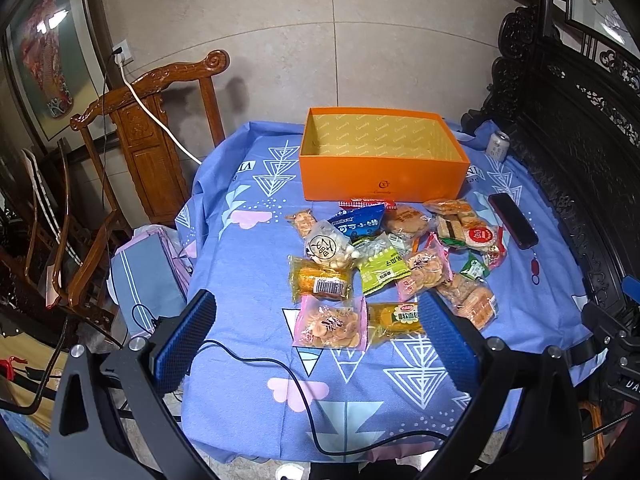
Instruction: Organize snacks
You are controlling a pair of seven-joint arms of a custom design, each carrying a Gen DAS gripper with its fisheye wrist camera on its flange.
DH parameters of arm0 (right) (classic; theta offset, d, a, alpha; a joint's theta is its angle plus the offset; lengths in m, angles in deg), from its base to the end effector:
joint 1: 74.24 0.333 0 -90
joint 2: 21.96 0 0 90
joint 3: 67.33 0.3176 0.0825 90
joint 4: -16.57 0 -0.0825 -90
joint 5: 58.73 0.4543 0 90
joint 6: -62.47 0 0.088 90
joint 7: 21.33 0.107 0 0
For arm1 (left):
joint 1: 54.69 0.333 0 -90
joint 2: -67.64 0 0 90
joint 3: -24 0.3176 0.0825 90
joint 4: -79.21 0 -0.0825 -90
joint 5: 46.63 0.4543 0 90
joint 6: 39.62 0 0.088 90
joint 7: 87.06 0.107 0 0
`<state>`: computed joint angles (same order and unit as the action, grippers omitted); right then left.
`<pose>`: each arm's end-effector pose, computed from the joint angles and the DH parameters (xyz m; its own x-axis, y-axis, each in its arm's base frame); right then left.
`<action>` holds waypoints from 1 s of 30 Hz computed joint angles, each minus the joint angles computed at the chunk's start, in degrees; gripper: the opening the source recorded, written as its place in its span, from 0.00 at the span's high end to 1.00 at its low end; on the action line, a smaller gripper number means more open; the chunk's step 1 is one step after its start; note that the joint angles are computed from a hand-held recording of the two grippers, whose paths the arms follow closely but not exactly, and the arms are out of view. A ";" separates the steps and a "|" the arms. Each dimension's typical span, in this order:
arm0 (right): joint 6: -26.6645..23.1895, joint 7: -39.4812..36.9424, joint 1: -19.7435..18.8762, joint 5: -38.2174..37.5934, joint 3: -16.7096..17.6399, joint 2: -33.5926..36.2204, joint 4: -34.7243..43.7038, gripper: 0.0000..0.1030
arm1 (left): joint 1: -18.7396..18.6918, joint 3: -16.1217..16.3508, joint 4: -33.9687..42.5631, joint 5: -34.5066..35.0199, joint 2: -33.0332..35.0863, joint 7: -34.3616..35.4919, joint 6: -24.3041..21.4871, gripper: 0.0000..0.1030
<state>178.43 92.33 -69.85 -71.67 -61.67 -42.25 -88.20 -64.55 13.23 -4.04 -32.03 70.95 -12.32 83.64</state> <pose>0.5350 0.0925 0.7408 -0.2003 -0.9792 0.0315 -0.8108 0.1476 -0.5664 0.6447 -0.2269 0.7236 -0.1303 -0.9883 -0.0794 -0.7657 0.1512 -0.6252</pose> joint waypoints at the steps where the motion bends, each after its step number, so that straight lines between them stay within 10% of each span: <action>1: -0.10 0.26 0.08 -0.23 0.29 0.11 0.17 0.03 | 0.00 -0.01 -0.08 0.04 -0.06 -0.03 0.08 0.04; 30: -0.48 0.21 0.33 -0.42 0.16 0.20 0.50 0.03 | 0.45 0.10 -0.57 -0.49 -0.72 0.58 0.30 0.04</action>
